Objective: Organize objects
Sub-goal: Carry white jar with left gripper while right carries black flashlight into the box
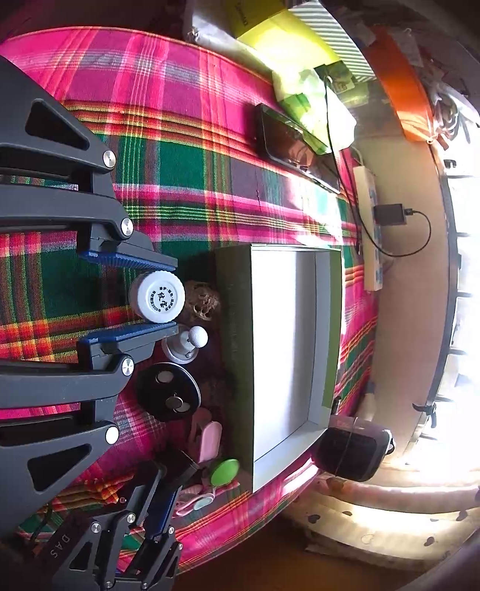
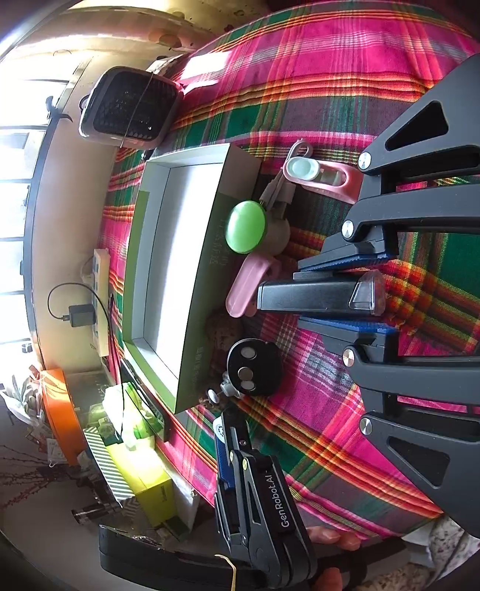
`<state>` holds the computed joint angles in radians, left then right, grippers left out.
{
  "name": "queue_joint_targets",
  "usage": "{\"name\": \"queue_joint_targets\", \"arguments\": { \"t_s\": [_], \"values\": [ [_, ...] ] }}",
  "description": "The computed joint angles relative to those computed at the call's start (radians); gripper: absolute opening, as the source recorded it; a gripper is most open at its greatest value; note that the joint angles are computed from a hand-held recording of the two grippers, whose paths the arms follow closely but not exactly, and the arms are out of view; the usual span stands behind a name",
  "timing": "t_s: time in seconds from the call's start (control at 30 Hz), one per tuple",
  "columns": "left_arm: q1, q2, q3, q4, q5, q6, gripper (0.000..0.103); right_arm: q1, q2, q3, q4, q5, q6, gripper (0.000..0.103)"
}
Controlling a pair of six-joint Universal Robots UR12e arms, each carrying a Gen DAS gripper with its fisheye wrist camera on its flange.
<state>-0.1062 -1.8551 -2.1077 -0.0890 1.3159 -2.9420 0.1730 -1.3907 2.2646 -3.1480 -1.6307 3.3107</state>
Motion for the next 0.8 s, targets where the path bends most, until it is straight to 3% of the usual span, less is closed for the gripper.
{"name": "queue_joint_targets", "arguments": {
  "t_s": [0.8],
  "values": [
    [-0.005, -0.004, 0.07, -0.002, -0.067, 0.027, 0.026, -0.011, -0.011, -0.082, 0.034, -0.006, 0.004, 0.024]
  ]
}}
